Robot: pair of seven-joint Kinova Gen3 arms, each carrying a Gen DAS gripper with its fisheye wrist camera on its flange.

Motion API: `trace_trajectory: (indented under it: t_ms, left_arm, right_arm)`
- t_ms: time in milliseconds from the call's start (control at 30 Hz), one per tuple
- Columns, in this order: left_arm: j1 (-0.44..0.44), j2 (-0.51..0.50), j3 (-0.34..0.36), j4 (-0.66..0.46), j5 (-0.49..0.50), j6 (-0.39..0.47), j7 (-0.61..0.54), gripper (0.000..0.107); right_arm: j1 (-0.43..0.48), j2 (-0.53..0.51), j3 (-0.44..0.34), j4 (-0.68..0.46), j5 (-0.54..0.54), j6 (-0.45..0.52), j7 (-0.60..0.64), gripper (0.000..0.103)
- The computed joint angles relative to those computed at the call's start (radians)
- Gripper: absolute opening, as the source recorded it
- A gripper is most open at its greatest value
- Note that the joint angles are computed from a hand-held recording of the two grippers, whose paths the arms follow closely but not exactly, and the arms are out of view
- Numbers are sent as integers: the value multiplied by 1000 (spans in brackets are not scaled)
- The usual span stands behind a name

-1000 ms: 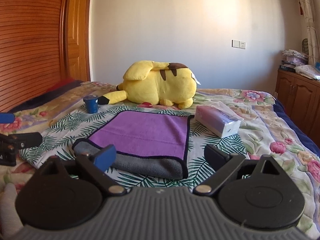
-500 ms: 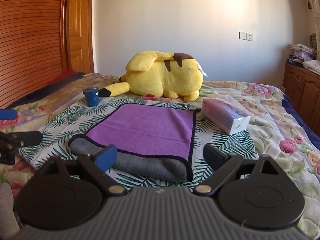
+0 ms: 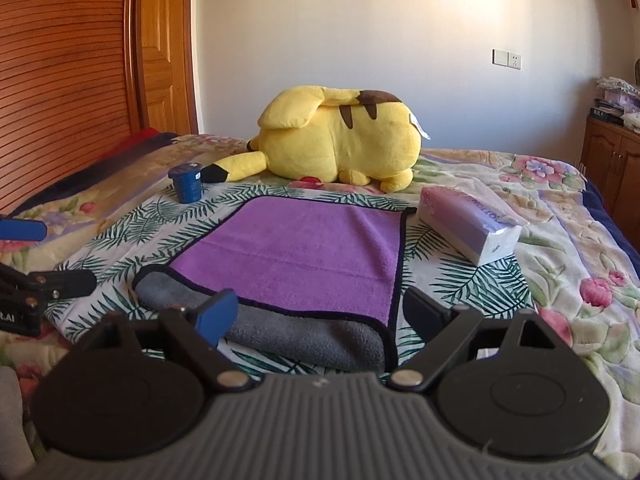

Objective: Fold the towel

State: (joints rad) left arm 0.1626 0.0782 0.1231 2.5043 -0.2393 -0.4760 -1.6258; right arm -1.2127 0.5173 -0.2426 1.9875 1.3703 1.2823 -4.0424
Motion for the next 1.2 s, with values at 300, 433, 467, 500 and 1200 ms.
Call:
trace_trajectory:
  t_ms: [300,433,467,500,1200]
  left_arm:
    - [-32,63,9,-63,-52,20,42,83]
    - [-44,94,15,-97,-69,37,47,81]
    - [-49,102,17,-104,-75,41,49,81]
    - [-51,110,19,-111,-76,43,48,81]
    - [-127,251,90,-255,-103,169,36,53]
  right_arm:
    - [38,-7,2,17,23,-50,-6,89]
    - [53,-8,3,24,31,-70,-13,89]
    - [56,-8,3,24,32,-74,-12,89]
    - [60,-8,4,25,34,-79,-12,89]
    - [155,-13,8,56,73,-214,-23,75]
